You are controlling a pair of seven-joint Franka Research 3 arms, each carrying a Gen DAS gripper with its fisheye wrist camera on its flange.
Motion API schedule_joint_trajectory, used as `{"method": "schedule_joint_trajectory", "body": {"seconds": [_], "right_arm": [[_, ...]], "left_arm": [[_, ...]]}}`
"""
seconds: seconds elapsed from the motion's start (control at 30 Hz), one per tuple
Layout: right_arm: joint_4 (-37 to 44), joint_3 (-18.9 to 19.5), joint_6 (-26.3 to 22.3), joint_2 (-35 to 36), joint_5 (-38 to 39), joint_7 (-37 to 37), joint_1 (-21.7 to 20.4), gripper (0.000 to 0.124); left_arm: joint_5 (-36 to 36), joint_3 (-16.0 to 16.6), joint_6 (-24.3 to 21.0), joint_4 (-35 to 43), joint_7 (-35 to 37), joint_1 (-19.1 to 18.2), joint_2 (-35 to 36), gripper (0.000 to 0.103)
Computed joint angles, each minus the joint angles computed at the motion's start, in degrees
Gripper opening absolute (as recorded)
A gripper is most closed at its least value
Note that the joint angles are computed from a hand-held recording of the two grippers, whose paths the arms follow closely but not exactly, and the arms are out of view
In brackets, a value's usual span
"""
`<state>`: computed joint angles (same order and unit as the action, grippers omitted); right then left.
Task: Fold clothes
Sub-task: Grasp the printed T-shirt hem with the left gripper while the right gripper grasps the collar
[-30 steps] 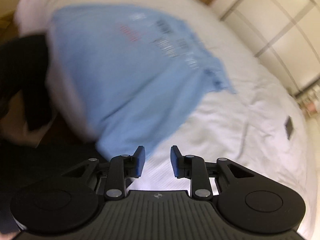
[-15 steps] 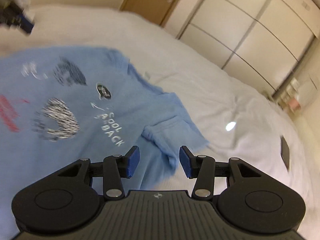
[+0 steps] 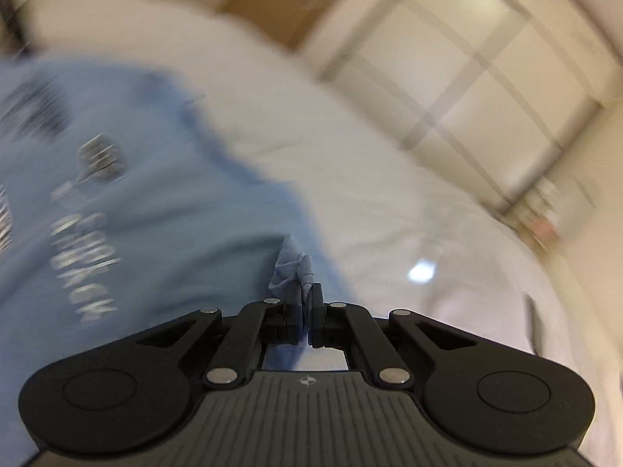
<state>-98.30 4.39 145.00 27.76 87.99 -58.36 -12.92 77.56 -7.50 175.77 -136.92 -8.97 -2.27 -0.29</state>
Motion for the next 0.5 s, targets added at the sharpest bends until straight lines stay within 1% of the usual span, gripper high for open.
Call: {"method": "schedule_joint_trajectory", "body": {"seconds": [0.03,0.1,0.13,0.2,0.27,0.3,0.33,0.37,0.43,0.47,0.5], "right_arm": [[2.34,-0.32,0.08,1.19,0.74,4.75,-0.57,0.000],[7.70,-0.96,1.46,4.36,0.11,16.06,-1.37,0.000],[10.57,-1.49,2.34,6.32,-2.39,23.33,-1.48,0.000],[15.04,-2.96,2.51,9.77,-9.20,37.56,-1.37,0.000],[17.75,-4.15,1.38,12.26,-14.87,47.69,-1.36,0.000],[18.75,-4.66,0.69,13.17,-17.38,51.86,-1.39,0.000],[18.91,-4.93,0.20,13.44,-19.47,54.57,-1.47,0.000],[19.14,-5.21,-0.38,13.73,-21.53,57.27,-1.56,0.000],[19.31,-4.97,-0.57,13.93,-23.82,61.50,-2.06,0.029],[19.03,-4.37,0.31,13.67,-23.94,62.42,-2.48,0.033],[18.49,-3.38,1.02,13.10,-23.46,62.36,-3.29,0.035]], "left_arm": [[-4.32,-0.01,-0.16,-0.29,4.97,-0.07,-0.15,0.000],[-11.38,-0.38,-2.94,-0.66,14.57,-0.55,-1.25,0.000],[-13.25,-0.60,-4.97,-0.65,17.97,-0.69,-2.12,0.000],[-15.14,-1.24,-9.79,-0.34,22.74,-0.77,-4.03,0.000],[-15.76,-2.25,-16.73,0.42,25.80,-0.75,-5.71,0.000],[-15.62,-2.98,-21.66,1.05,27.67,-0.90,-6.24,0.000],[-15.57,-3.68,-26.73,1.80,29.66,-1.17,-6.36,0.000],[-16.30,-3.80,-29.76,2.11,31.51,-1.36,-6.38,0.000],[-17.98,-3.66,-33.88,2.37,34.27,-1.58,-6.40,0.000],[-18.11,-3.77,-35.89,2.47,34.61,-1.69,-6.34,0.000],[-17.62,-4.16,-39.00,2.84,34.53,-1.90,-6.08,0.000]]}}
